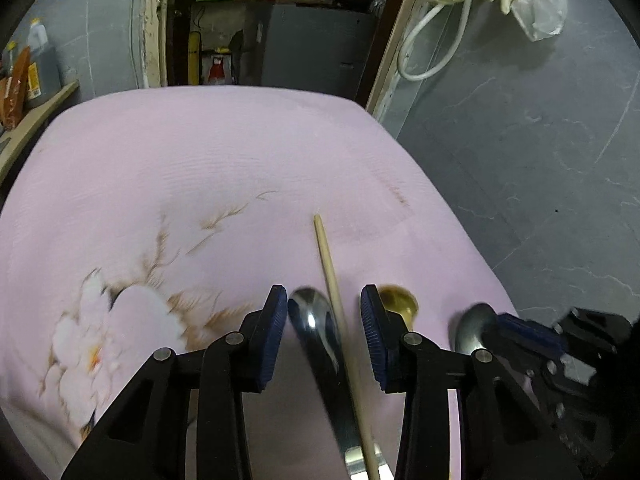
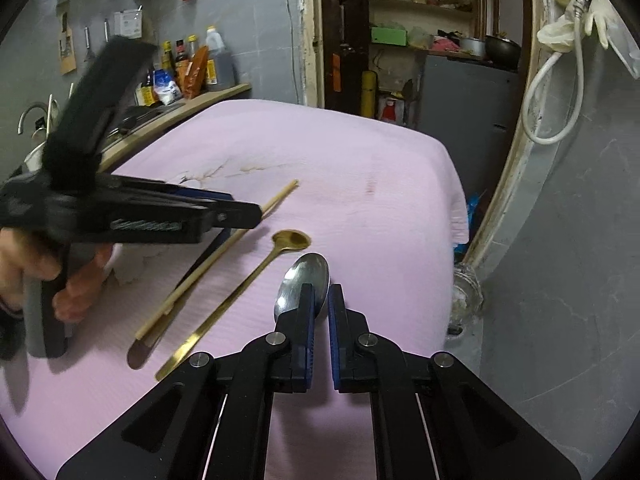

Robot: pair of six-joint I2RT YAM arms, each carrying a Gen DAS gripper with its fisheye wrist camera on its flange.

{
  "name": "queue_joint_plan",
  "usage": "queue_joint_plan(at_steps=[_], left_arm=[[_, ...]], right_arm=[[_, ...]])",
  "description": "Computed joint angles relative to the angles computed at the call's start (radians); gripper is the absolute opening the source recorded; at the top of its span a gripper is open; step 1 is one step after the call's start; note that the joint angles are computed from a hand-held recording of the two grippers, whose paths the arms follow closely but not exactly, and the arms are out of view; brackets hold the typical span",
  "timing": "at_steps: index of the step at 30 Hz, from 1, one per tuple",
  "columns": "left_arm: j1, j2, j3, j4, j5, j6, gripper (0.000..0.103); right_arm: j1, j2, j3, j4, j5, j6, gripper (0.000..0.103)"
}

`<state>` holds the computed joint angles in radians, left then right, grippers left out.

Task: Organize utensils
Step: 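Close the left tool on the last wooden chopstick while the right tool holds the spoon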

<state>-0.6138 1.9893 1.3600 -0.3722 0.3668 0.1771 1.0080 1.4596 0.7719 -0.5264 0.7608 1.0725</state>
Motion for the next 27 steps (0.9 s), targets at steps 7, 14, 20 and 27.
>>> queue_joint_plan(at_steps=[7,14,20,27], left_arm=[[-0.042,0.070,0.094,-0.031,-0.101,-0.003,0.018],[-0.010,0.084,0.101,-0.024,-0.048,-0.068,0.002],[0.070,0.025,0.037,-0.017,0.066,-0.088,0.002],[0.148,-0.126,-0.141,-0.001,0.108,-0.051,0.002]], right_arm=[[-0.044,-0.013,-0.049,0.092,-0.018,-0.046,0.004],[-0.057,-0.002,-0.056,0.133,-0.028,-0.060,0.004],[-0.049,-0.012,-0.065,0.127,-0.028,-0.028,0.004],[-0.020,-0.002,-0.051,0.084,-0.017,0.032,0.005]])
